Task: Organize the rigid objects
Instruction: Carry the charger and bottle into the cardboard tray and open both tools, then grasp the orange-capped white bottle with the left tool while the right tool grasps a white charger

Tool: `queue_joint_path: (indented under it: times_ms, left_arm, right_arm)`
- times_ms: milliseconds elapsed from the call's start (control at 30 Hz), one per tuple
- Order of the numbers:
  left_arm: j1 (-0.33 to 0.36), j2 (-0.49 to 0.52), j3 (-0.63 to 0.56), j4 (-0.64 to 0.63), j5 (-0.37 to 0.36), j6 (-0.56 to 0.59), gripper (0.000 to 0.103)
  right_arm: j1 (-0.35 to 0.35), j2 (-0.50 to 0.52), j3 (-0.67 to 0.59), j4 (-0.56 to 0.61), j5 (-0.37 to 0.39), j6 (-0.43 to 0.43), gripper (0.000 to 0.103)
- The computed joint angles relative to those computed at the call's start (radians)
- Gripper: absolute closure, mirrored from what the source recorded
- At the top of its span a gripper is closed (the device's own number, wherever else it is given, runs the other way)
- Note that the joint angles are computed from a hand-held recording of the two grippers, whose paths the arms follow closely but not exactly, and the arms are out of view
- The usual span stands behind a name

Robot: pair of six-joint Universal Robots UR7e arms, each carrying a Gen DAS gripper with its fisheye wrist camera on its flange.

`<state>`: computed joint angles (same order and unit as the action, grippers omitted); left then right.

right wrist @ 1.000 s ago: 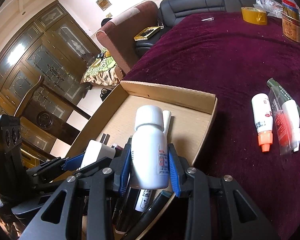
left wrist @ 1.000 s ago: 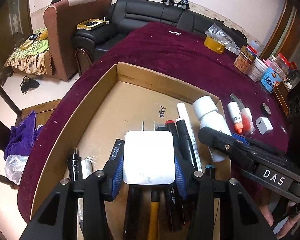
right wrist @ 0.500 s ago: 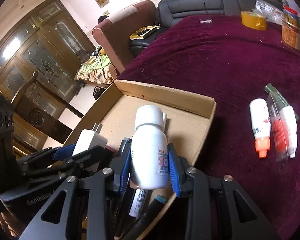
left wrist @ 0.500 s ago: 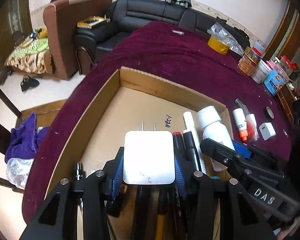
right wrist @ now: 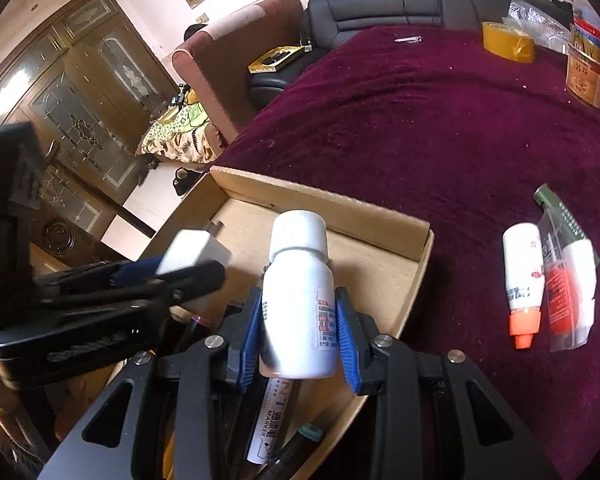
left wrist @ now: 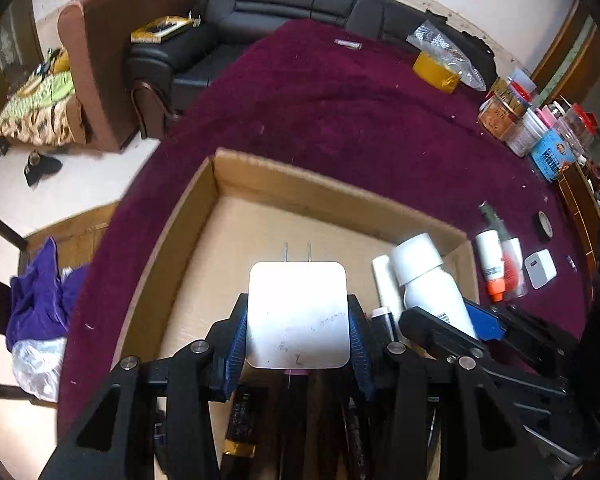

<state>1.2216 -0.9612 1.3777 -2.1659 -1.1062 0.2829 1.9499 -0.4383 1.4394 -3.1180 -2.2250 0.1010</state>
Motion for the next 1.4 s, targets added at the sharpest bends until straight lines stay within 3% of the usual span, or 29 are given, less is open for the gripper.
queue_joint_path:
  times_ms: [267,333,367,400,467,533,733,867,967,1133,1400]
  left_arm:
    - [0.005,0.004,0.022,-0.051,0.052,-0.035,0.055]
    - [0.01,0.003,0.026,-0.066,0.046,-0.044,0.048]
    - [0.012,0.002,0.024,-0.061,0.036,-0.046,0.038]
    - [0.014,0.002,0.019,-0.05,0.029,-0.055,0.035]
    - [0.016,-0.001,0.013,-0.043,0.021,-0.072,0.034]
    - [0.013,-0.019,0.024,-0.053,0.01,-0.073,0.034]
    - [-0.023,-0.151,0.19,-0.214,-0.019,-0.031,0.029]
    - [-0.069,-0.255,0.364,-0.356,-0.027,-0.003,0.026]
    - [-0.107,-0.297,0.455,-0.406,-0.049,0.034,0.023]
    - [-0.152,-0.31,0.531,-0.385,-0.108,0.079,0.022]
    - [-0.174,-0.27,0.537,-0.326,-0.133,0.055,0.022]
  right_arm:
    - [0.008,0.017,-0.007,-0.034,-0.035,-0.042,0.064]
    - [0.004,0.011,0.004,-0.053,-0.005,-0.054,0.058]
    - [0.005,0.009,0.011,-0.073,0.01,-0.062,0.051]
    - [0.008,0.012,0.014,-0.101,0.005,-0.075,0.044]
    - [0.019,0.02,0.02,-0.177,-0.015,-0.119,0.035]
    - [0.022,0.011,0.045,-0.242,0.016,-0.153,0.028]
    - [0.031,-0.062,0.146,-0.289,0.109,-0.151,0.028]
    - [0.045,-0.154,0.315,-0.359,0.145,-0.111,0.028]
    - [0.059,-0.21,0.434,-0.433,0.11,-0.09,0.028]
    - [0.054,-0.288,0.591,-0.558,0.047,-0.046,0.028]
    - [0.013,-0.373,0.7,-0.609,-0.035,0.025,0.029]
